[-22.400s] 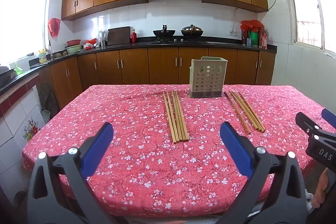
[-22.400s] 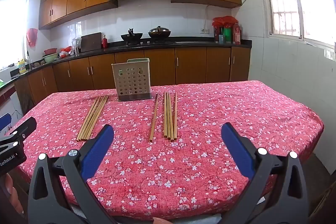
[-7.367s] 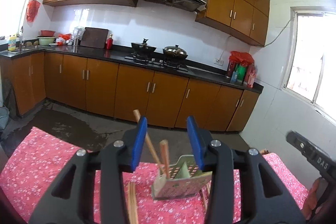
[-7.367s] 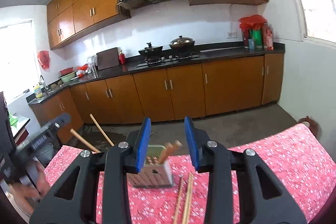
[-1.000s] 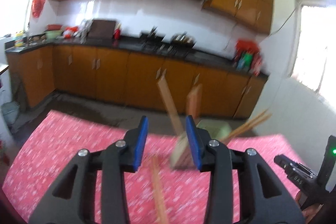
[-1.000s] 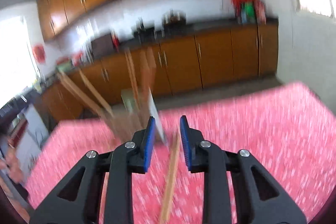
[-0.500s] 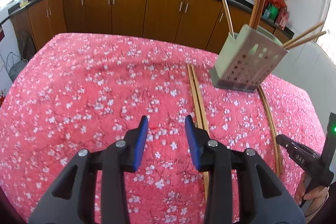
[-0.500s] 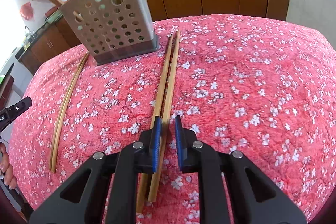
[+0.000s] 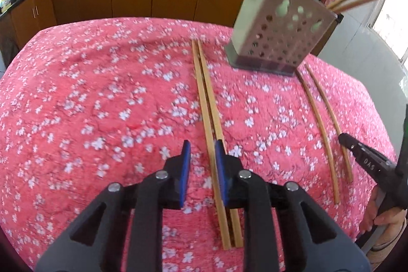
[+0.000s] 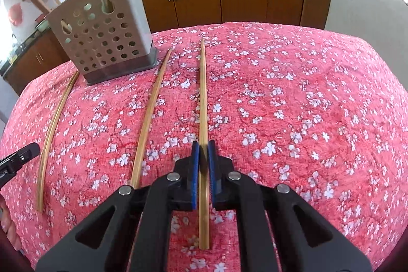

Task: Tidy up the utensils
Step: 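Grasp a wooden chopstick with the right tool while the left tool approaches another, then close the left tool on a single chopstick from the row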

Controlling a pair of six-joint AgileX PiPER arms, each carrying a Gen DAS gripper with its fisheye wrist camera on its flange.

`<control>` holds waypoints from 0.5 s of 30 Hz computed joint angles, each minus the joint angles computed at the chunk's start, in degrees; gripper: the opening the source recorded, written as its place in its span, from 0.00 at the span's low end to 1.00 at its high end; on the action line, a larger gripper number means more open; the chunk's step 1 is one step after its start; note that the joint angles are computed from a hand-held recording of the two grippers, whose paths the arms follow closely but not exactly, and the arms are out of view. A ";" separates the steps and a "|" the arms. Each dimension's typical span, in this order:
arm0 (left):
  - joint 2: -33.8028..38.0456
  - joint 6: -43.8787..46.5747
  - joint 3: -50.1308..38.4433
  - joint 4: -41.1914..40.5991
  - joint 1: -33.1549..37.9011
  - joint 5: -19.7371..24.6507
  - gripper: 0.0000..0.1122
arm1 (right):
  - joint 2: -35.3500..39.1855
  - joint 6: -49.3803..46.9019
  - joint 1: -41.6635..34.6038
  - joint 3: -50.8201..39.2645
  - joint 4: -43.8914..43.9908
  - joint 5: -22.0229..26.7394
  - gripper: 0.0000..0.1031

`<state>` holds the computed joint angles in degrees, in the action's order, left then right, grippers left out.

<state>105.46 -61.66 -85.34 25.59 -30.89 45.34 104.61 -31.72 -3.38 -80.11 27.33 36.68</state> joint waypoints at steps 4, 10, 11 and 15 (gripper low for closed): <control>1.95 -0.28 -1.83 1.86 -1.24 1.62 0.17 | -0.01 -1.38 -0.33 0.33 1.11 -0.14 0.08; 4.98 -1.50 -5.54 5.43 -3.20 6.04 0.16 | -0.86 -3.51 -0.47 1.34 2.27 0.14 0.08; 5.28 -1.90 -5.90 5.99 -3.48 6.44 0.15 | -1.00 -3.84 -0.34 1.57 2.58 0.07 0.09; 6.18 -2.70 -6.43 7.39 -2.83 6.73 0.08 | -1.23 -5.15 0.31 2.30 2.32 -1.76 0.09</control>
